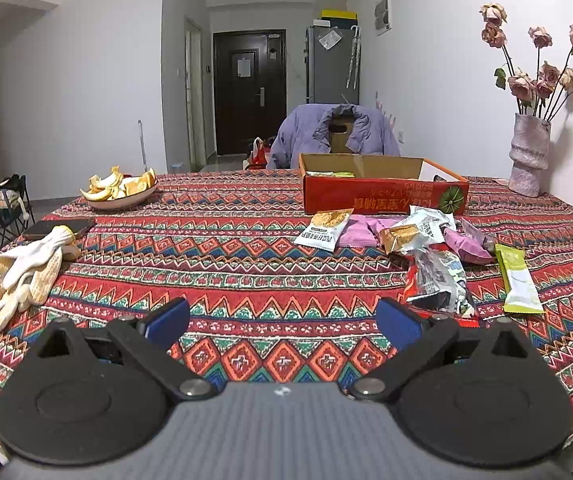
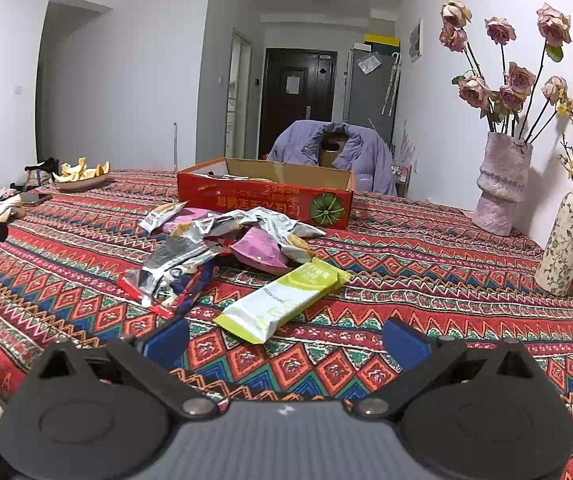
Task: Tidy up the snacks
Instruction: 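Withdraw both grippers from the box back toward the snack pile, then grasp a pumpkin-seed crisp bag with left gripper while right grasps another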
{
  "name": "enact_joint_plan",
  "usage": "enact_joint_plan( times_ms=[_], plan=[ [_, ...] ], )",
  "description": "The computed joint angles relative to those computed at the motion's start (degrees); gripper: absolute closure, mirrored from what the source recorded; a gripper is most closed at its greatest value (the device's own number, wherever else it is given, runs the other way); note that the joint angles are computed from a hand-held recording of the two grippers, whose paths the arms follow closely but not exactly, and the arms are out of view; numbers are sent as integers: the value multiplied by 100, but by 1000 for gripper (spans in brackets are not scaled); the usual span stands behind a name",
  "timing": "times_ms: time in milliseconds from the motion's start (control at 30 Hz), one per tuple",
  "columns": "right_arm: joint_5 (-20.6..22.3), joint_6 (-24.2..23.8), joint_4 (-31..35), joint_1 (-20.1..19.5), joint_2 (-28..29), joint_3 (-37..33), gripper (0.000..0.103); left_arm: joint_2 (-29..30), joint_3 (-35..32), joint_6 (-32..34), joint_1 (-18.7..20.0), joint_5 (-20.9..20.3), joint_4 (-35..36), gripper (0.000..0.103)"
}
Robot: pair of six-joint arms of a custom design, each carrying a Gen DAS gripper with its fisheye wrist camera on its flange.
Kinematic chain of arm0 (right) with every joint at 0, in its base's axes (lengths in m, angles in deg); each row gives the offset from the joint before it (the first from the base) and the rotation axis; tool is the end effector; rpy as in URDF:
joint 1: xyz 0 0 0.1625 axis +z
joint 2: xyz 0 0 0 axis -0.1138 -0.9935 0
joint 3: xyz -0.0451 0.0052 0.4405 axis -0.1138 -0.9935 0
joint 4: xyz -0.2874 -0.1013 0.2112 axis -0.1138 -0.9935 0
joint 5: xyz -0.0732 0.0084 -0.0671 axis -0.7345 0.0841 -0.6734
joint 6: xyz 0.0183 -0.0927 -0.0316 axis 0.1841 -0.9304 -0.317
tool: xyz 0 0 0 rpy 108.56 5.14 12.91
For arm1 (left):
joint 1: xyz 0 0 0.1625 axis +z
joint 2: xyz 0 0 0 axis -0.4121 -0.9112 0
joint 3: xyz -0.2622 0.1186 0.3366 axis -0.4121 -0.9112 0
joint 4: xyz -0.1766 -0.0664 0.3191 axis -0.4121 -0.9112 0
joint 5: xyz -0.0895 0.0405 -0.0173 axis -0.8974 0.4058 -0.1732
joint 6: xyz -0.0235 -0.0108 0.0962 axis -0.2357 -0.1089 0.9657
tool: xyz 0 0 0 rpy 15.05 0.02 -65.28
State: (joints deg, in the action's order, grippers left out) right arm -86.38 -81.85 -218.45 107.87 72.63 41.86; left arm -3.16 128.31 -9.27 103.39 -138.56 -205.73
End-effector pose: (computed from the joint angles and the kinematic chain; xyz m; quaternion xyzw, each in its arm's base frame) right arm 0.2205 -0.6099 -0.0425 0.2956 -0.7958 0.4410 0.2913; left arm 0.0722 -0.5917 0.2871 0.1952 0.7781 -0.4907 0.3401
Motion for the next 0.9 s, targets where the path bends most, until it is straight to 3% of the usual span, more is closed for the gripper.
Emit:
enact_joint_plan(
  times_ms=[167, 300, 500, 633, 700, 900],
  plan=[
    [-54, 422, 365, -11, -17, -182, 0, 55, -158, -44, 31, 46, 170, 2],
    [-197, 446, 728, 15, 74, -590, 0, 173, -482, -64, 87, -10, 510, 2],
    [177, 1127, 1557, -49, 122, -1348, 6, 513, -1335, 66, 173, -131, 1222, 2],
    [344, 1702, 2243, -114, 275, -2078, 9, 862, -2228, 175, 253, -311, 1938, 5],
    [325, 1711, 2632, -120, 419, -2558, 14, 1088, -2782, 268, 295, -434, 2336, 9],
    [247, 1697, 3849, -127, 985, -4250, 15, 2017, -4799, 664, 432, -594, 3631, 19]
  ],
)
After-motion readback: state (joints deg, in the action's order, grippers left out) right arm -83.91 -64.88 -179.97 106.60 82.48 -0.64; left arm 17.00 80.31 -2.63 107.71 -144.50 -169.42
